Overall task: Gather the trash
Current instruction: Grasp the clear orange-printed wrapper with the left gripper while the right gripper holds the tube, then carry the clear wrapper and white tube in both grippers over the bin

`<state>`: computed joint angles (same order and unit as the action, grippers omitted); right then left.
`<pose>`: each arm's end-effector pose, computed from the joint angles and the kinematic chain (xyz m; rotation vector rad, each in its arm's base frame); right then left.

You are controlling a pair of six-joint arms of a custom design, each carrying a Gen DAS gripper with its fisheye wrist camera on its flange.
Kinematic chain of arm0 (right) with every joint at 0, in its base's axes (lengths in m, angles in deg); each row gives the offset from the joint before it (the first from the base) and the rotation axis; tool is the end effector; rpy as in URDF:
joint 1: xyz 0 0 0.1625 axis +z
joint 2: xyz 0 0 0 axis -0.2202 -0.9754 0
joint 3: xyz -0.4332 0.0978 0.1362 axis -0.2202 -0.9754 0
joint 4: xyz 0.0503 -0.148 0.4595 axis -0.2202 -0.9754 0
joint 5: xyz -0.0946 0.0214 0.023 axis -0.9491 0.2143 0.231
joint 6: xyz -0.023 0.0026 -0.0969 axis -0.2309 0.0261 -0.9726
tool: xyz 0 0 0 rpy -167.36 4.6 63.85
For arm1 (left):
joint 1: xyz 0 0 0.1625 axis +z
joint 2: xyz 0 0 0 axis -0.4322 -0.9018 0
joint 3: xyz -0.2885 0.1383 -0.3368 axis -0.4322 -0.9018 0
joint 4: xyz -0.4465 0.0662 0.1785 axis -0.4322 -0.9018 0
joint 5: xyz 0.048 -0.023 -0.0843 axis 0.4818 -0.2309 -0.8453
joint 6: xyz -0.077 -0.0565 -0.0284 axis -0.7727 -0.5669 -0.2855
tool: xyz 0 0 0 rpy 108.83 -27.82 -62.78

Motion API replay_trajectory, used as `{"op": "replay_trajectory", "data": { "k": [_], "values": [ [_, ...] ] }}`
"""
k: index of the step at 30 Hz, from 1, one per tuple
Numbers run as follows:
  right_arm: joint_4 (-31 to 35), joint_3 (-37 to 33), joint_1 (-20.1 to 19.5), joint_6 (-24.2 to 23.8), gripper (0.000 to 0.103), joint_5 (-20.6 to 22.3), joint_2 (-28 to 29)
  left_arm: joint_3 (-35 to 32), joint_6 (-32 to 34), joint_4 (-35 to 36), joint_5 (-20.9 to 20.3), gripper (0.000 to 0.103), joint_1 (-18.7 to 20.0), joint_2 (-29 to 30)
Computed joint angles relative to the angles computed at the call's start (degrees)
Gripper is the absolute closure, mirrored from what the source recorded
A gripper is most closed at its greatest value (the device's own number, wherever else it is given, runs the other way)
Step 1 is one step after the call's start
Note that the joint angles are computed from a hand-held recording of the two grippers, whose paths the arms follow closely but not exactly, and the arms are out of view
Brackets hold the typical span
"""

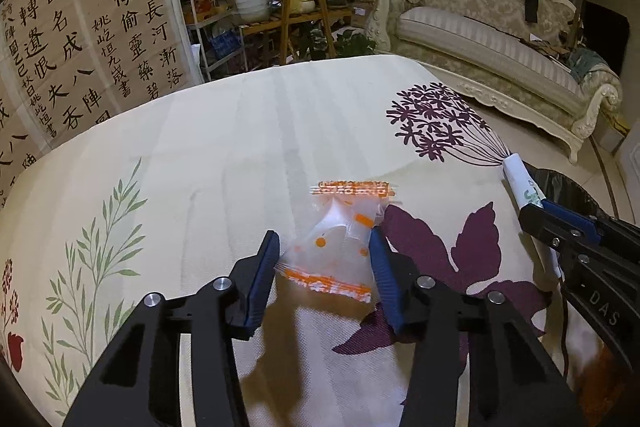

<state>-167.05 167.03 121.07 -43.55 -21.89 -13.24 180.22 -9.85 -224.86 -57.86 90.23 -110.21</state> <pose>0.3479 -0.7362 -0.0182 0.9834 -2.5023 0.5858 -0.0675 -0.6629 0.2523 -0.0777 2.0687 -0.9453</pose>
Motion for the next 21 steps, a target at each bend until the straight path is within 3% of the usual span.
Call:
{"op": "replay_trajectory", "data": {
  "k": [21],
  "values": [
    [-5.5,7.9,-0.5,-0.5,0.085,-0.2,-5.2,6.0,-1.9,-5.7,1.4,0.060,-5.3,-2.7]
  ]
}}
